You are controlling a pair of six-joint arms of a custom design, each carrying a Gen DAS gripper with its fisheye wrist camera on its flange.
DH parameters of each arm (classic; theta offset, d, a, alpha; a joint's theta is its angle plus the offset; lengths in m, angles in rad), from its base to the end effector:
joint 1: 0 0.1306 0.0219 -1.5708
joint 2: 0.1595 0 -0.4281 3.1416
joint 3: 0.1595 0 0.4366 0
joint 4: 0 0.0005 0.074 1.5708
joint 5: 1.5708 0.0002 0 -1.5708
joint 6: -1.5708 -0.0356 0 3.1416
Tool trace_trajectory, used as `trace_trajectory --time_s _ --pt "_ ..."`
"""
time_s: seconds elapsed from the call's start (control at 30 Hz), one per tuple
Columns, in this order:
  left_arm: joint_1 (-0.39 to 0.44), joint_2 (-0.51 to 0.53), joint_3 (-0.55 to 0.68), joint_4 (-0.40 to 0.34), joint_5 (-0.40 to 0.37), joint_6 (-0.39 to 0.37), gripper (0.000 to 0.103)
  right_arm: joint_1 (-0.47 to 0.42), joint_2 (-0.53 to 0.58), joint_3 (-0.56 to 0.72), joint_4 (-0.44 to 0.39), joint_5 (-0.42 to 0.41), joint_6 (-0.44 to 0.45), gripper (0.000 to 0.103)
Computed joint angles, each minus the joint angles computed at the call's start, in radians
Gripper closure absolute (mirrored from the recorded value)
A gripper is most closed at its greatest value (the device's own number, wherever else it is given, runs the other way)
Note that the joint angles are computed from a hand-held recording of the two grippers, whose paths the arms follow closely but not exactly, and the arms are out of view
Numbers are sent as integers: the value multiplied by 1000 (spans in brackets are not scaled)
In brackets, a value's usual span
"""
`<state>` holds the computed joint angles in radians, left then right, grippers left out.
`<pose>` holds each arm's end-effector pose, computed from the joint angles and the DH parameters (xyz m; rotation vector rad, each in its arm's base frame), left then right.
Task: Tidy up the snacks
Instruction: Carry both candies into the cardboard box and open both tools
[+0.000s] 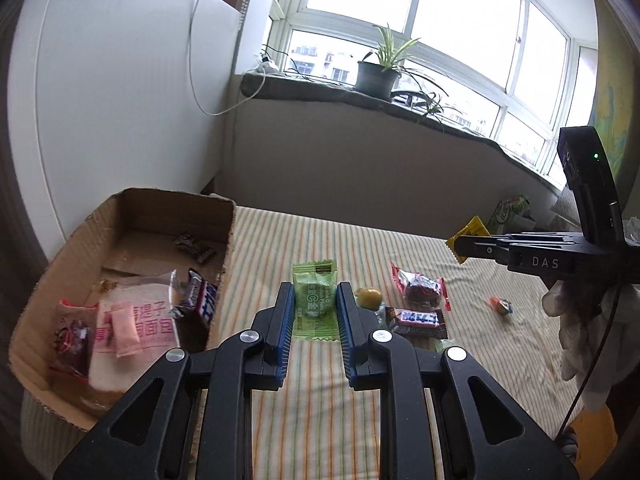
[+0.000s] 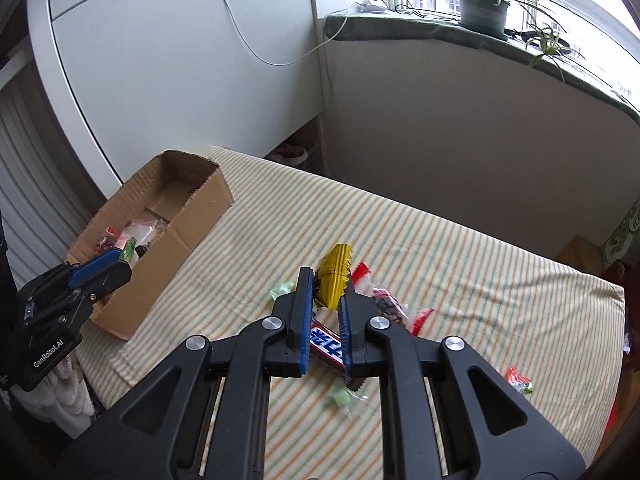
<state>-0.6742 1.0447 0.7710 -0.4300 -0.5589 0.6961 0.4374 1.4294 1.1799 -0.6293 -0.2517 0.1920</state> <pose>0.2990 -0.2154 0.3447 -0.3072 2.1333 -0.1511 0.4691 0.2286 0.3672 -0.8659 2.2985 0.4163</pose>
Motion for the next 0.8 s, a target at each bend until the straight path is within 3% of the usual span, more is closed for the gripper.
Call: trace_trajectory --time_s 0.53,0.8 --pt "106 -154 -103 -63 -75 95 84 223 136 159 -7 9 -43 91" --pt "156 -188 -135 -93 -59 143 84 289 209 209 -23 42 -42 91"
